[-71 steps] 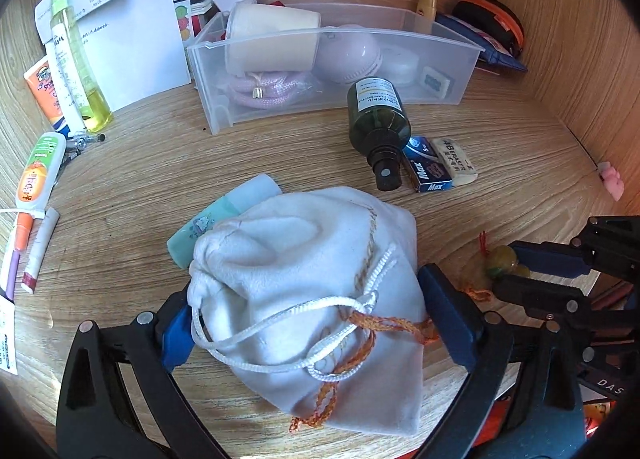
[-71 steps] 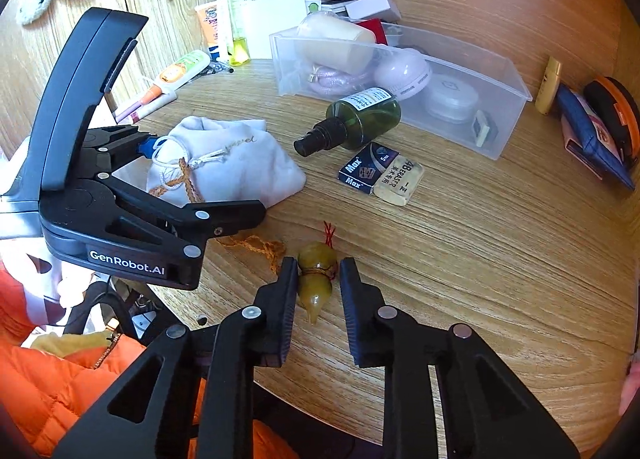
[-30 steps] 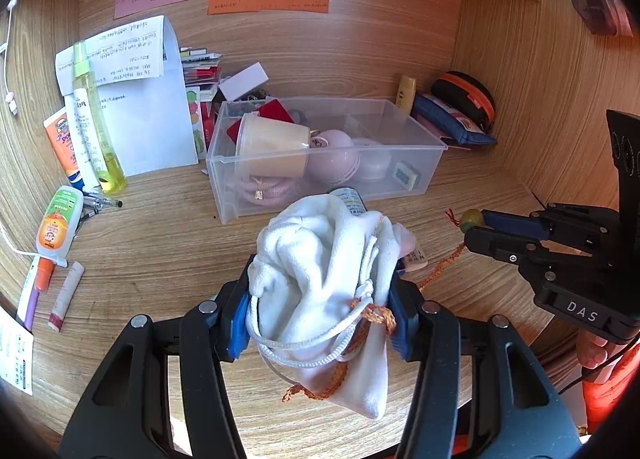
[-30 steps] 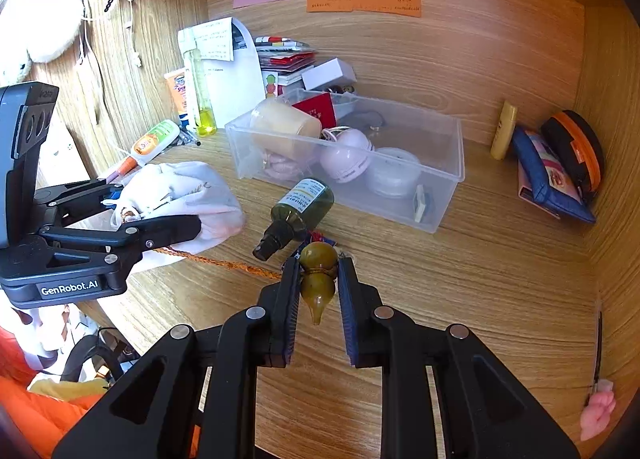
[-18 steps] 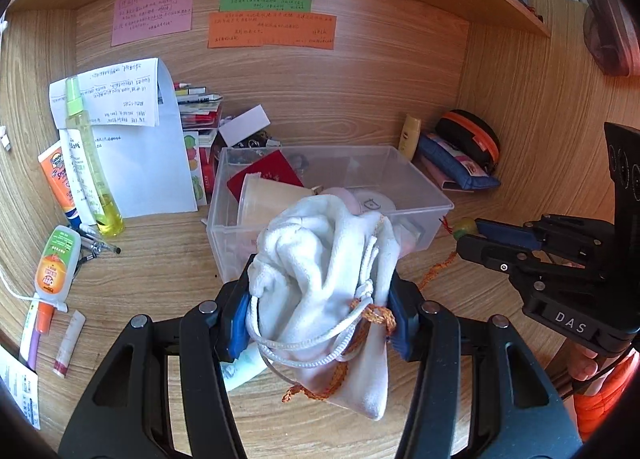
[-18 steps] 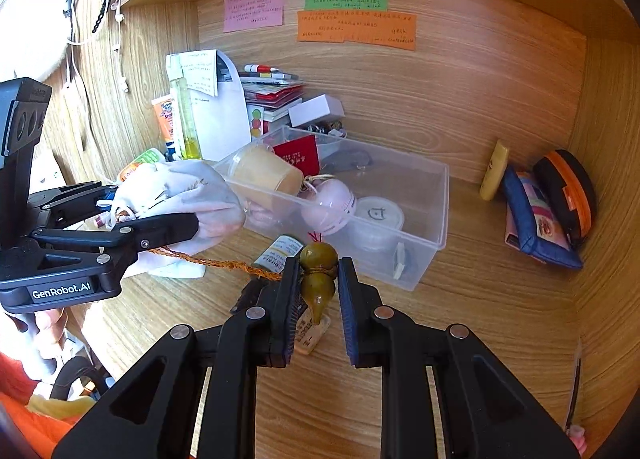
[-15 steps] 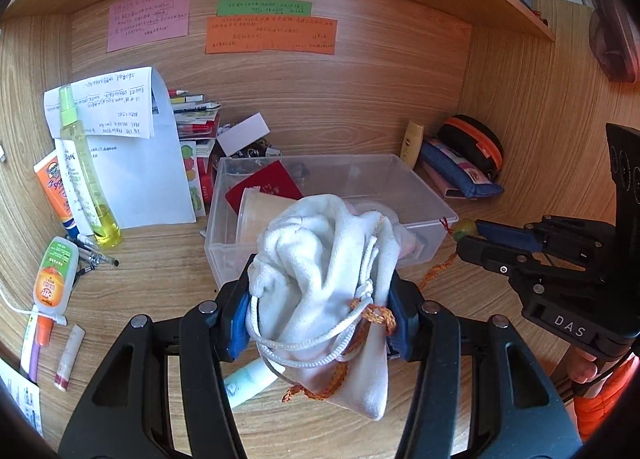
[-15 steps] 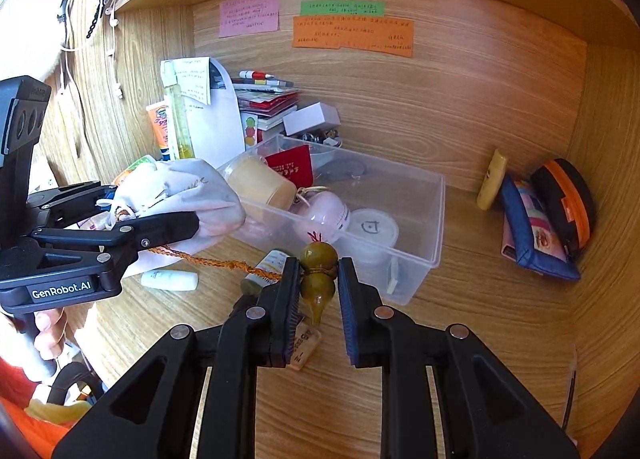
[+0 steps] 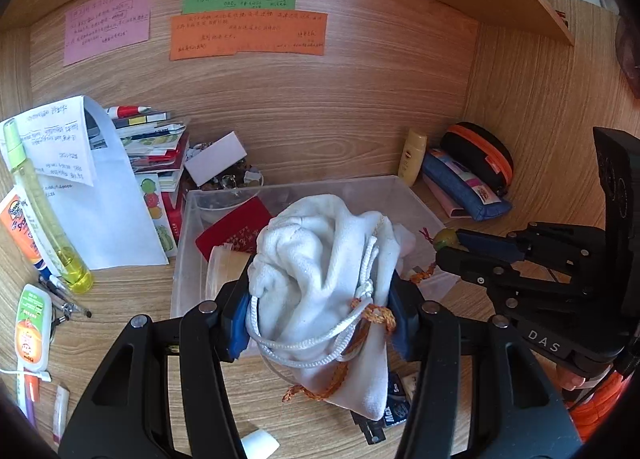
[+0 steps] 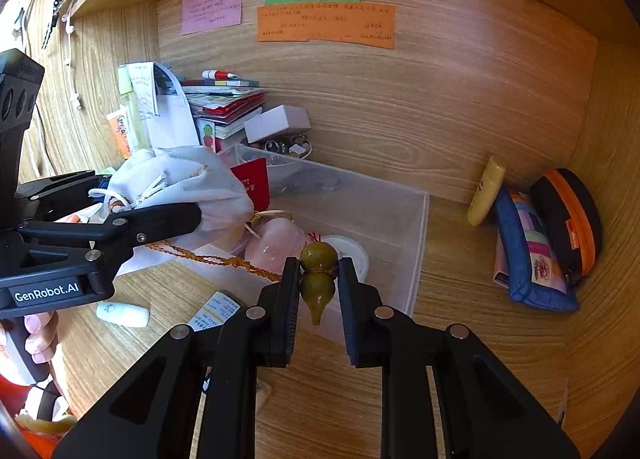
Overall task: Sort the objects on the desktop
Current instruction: 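Carry the pouch into the clear box with left gripper while right gripper carries the gourd in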
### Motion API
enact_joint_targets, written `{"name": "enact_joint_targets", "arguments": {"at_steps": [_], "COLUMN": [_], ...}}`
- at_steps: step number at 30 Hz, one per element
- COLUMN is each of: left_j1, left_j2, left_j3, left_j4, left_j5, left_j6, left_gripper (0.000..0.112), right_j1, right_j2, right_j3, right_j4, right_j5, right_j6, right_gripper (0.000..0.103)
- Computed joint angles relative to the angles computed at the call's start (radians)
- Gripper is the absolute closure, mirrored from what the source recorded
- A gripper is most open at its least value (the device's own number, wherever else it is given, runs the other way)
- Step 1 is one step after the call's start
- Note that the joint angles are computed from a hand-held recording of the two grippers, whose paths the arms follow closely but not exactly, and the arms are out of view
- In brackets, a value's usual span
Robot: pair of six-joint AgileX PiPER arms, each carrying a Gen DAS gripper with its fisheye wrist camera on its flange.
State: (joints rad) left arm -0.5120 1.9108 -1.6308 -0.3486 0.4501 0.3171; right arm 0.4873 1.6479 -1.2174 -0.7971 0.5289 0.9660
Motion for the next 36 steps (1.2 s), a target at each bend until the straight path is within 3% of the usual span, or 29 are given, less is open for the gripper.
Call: {"name": "enact_joint_targets", "arguments": {"at_steps": [14,30,36], "left_j1": [0.011,-0.027,-0.026], "left_j2": [0.227,0.261,0.262], "left_j3": [-0.347,-0.349,-0.358], "left_j4": [0.059,0.216,0.227], "left_j5": [0.193,0.122,0.132], "left_j6": [-0.053,-0.133,-0.138], "left_gripper": [0.058,0.051,0.045], "right_j1": [-0.072,-0.122,-0.116], "right_j2": [0.151,0.217,0.219], "right_j3": [-0.171,-0.198,-0.198], "right_j4": [0.178,0.302,0.272], "right_j5": [0.022,-0.019,-0.014], "right_j6": [-0.216,-0.323,-0.287], "right_gripper": [0.086,0.086,0.086]}}
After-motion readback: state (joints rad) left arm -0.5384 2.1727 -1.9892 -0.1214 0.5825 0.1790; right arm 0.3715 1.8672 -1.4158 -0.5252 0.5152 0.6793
